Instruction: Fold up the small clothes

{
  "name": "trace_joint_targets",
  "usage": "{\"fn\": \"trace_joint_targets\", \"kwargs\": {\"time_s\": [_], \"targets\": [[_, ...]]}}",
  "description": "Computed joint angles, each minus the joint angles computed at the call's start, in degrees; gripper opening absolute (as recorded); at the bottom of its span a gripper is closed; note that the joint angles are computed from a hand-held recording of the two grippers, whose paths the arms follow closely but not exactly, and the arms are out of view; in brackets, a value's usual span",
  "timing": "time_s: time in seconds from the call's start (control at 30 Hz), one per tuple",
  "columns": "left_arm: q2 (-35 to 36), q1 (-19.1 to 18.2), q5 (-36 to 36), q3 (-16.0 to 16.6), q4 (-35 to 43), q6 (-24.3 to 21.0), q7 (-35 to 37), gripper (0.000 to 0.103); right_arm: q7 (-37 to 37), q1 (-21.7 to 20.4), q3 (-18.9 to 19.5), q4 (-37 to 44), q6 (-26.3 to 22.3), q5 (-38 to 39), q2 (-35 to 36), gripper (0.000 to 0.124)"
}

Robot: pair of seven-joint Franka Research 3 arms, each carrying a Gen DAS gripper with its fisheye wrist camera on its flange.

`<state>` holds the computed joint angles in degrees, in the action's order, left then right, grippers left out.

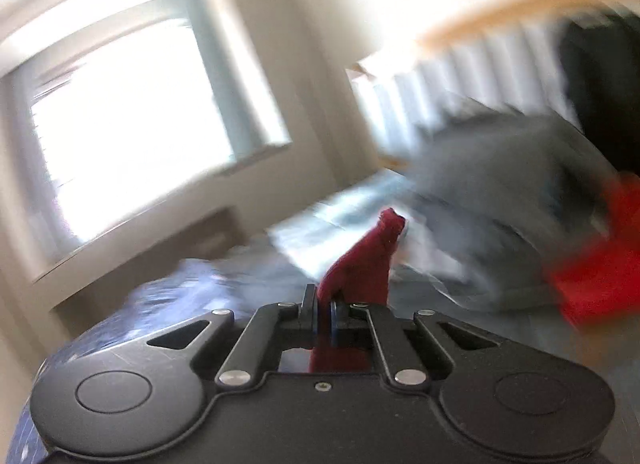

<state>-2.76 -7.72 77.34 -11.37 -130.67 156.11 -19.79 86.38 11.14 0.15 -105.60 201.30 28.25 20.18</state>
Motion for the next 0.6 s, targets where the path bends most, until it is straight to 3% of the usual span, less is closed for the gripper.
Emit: {"fn": "trace_joint_targets", "kwargs": {"time_s": [0.07,0.17,0.3,0.47,0.6], "targets": [[-3.27,0.67,0.19,0.45,-2.74,-0.45,-0.67,0.103,-3.97,2.03,-0.18,5.57,-1.31,-2.73,2.07,0.005],[-8.15,2.47,0.19,0.62,-7.02,-0.58,-1.97,0.103,-5.20,-0.27,5.98,10.28,-2.48,-11.95,4.06,0.005],[-14.52,5.39,-0.45,0.35,-12.66,-0.88,-3.58,0.103,-5.08,-7.08,19.31,11.72,-2.60,-27.74,6.56,0.005],[-21.71,8.84,-2.73,-0.07,-19.01,-1.28,-2.64,0.103,-5.65,-11.36,30.95,10.34,-3.85,-42.50,9.65,0.005],[-25.87,11.17,-5.49,-0.20,-23.29,-1.11,-1.12,0.103,-9.70,-9.69,33.63,8.07,-6.27,-46.75,11.57,0.005]]}}
